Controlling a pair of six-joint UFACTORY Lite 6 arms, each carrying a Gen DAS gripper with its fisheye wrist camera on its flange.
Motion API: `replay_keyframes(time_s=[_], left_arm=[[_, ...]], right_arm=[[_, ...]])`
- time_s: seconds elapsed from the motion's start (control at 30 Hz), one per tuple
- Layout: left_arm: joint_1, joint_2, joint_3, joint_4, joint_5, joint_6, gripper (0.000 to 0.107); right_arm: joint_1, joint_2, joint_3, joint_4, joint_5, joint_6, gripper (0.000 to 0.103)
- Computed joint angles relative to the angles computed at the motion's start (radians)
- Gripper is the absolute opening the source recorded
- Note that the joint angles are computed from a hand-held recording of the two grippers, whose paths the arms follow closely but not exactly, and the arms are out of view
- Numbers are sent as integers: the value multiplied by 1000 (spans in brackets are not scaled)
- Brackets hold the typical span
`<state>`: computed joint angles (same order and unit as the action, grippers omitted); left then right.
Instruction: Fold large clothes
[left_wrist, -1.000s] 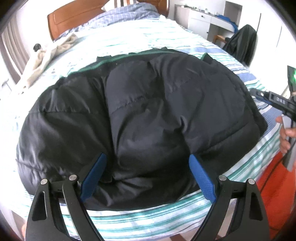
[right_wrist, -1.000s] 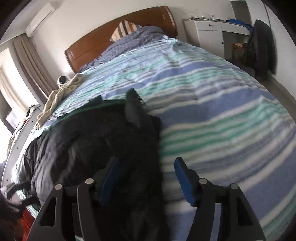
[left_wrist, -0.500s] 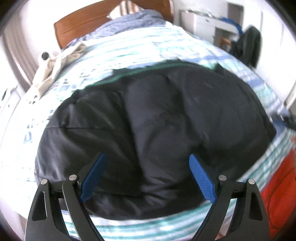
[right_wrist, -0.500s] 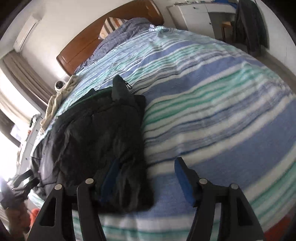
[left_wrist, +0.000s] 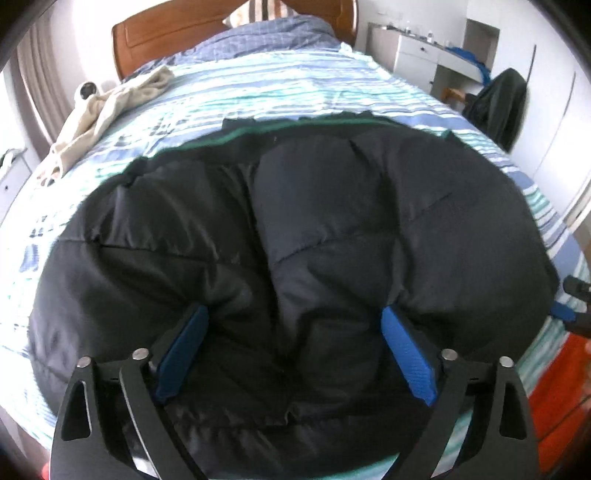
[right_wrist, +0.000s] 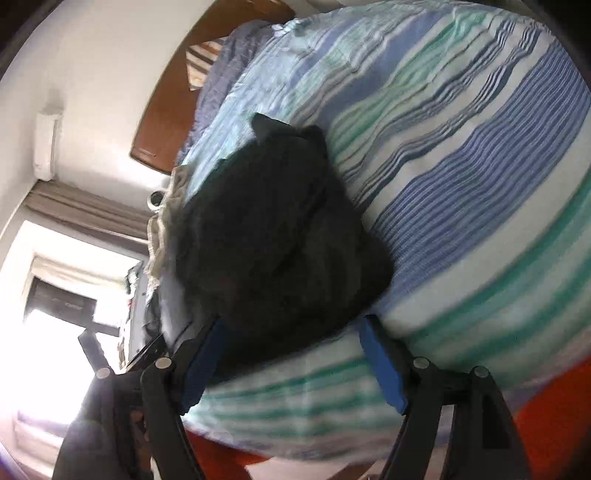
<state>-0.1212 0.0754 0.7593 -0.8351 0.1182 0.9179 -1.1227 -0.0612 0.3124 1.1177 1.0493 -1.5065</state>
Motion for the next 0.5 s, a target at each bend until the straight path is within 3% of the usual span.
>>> replay_keyframes(time_s=[0.07,0.2,0.33,0.4,0.5], left_arm=[[14,24,13,-68,14,67,99],[9,33,24,73,18,-63,99],[25,27,16,-9,36,25,99],[13,29,3,-64,8,73,99],[-16,30,-7,60,-32,-63,99]], right_arm=[[80,13,-22,121,-45,-14,82],[193,-51,-51,237,-125,48,87],[87,-99,-69,147,-44,108,87],[126,-24,-42,216,-63,41,87],[233,-55,-40,349,-95,-1,87]])
